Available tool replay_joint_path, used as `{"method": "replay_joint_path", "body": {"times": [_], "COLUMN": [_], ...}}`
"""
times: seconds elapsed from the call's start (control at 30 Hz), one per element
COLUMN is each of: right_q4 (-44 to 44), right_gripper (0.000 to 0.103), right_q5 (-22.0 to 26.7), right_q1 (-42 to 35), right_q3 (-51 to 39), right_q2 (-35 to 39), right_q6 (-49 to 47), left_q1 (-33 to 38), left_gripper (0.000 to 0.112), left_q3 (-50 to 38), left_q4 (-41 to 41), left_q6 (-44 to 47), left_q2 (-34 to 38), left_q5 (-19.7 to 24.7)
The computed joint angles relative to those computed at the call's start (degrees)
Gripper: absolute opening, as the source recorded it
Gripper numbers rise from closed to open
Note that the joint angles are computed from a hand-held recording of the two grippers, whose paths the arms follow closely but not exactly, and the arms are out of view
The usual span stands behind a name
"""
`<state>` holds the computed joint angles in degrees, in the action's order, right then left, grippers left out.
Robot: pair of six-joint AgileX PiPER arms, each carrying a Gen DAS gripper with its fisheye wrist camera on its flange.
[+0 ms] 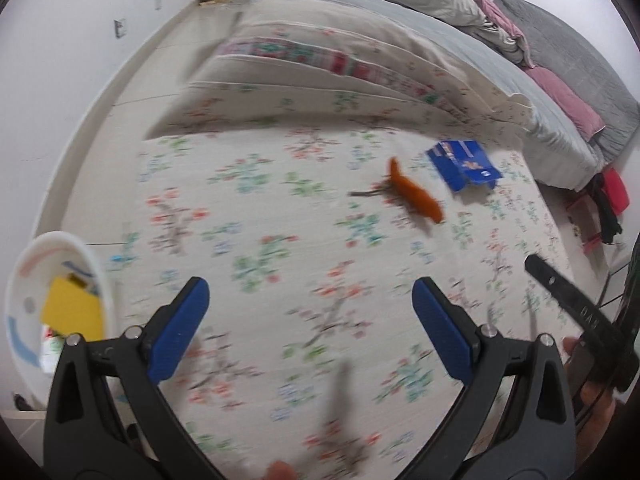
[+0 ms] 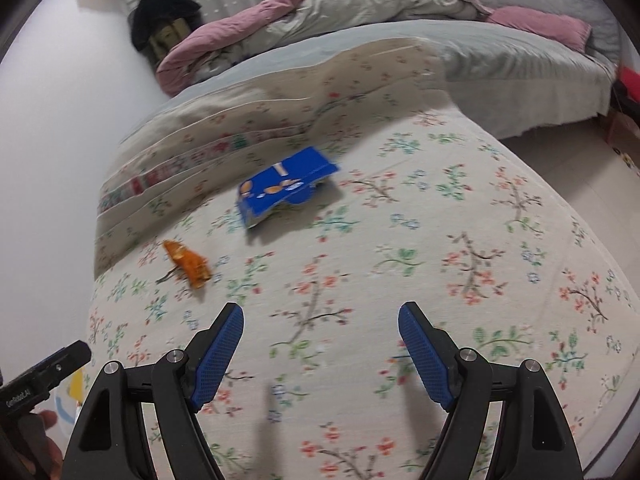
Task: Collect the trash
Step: 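Move both tools back over the bed toward the orange scrap and blue box, then grasp the orange scrap with the left tool while the right approaches the blue box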
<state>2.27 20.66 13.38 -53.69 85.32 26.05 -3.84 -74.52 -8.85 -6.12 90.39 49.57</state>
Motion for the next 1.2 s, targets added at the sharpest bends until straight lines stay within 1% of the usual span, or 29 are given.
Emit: {"method": "replay_joint_path", "body": {"times": [0.07, 0.13, 0.2, 0.23, 0.27, 0.37, 0.47, 0.67, 0.73, 0.77, 0.8, 0.83, 0.97, 1.03, 1.13, 1.2], "right_q4": [3.33, 5.57, 5.89, 5.24, 4.87, 7.06, 9.49, 12.25, 12.63, 12.96, 13.1, 13.0, 15.05, 15.8, 14.92, 14.74], "right_gripper": [0.081, 0.081, 0.081, 0.081, 0.081, 0.081, 0.081, 0.081, 0.081, 0.081, 0.081, 0.081, 0.081, 0.081, 0.081, 0.085], "right_q5": [0.07, 0.11, 0.55, 0.68, 0.84, 1.06, 1.08, 1.41, 1.62, 1.88, 2.14, 2.36, 3.54, 4.04, 5.83, 7.3], "right_q1": [-1.51, -2.77, -3.7, -3.98, -4.42, -5.76, -7.11, -9.08, -9.38, -9.49, -9.48, -9.35, -8.71, -8.31, -7.38, -7.07], "right_q3": [0.47, 0.89, 0.93, 0.91, 0.85, 0.56, -0.02, -2.23, -3.1, -3.92, -4.74, -5.58, -9.1, -10.66, -14.86, -17.58], "right_q2": [-0.2, -0.34, -0.29, -0.23, -0.15, 0.31, 1.2, 3.4, 4.17, 4.87, 5.49, 6.13, 8.62, 9.71, 12.41, 14.31], "right_q6": [-2.97, -5.23, -5.92, -5.52, -5.34, -7.85, -10.06, -12.2, -12.38, -12.55, -12.65, -12.53, -14.24, -14.55, -11.78, -9.72], "left_q1": [-1.17, -1.96, -2.65, -2.81, -3.32, -4.91, -6.04, -5.99, -5.83, -5.68, -5.58, -5.34, -5.37, -4.64, -3.04, -1.68], "left_gripper": [0.1, 0.095, 0.085, 0.083, 0.079, 0.067, 0.061, 0.05, 0.041, 0.029, 0.02, 0.017, 0.015, 0.015, 0.015, 0.015], "left_q3": [-1.58, -2.9, -4.91, -5.46, -6.85, -10.27, -13.84, -21.78, -23.15, -24.09, -24.63, -24.99, -22.7, -19.9, -16.25, -13.6], "left_q4": [-0.88, -2.03, -3.77, -4.24, -4.61, -4.29, -4.11, -5.58, -5.56, -5.85, -6.2, -6.93, -5.08, -4.8, -4.87, -4.94], "left_q6": [-0.74, -1.25, -1.77, -1.97, -2.62, -4.28, -4.86, -4.83, -4.86, -4.67, -4.36, -3.64, -1.52, 0.38, 2.75, 4.18], "left_q2": [1.99, 3.71, 6.22, 6.9, 8.43, 11.89, 15.33, 22.25, 23.15, 23.74, 24.14, 24.38, 22.24, 20.03, 17.2, 15.17], "left_q5": [-0.61, -1.2, -1.86, -1.98, -2.01, -2.31, -2.49, -0.81, -0.74, -0.05, 0.45, 0.86, 0.3, -0.61, -1.84, -2.98]}}
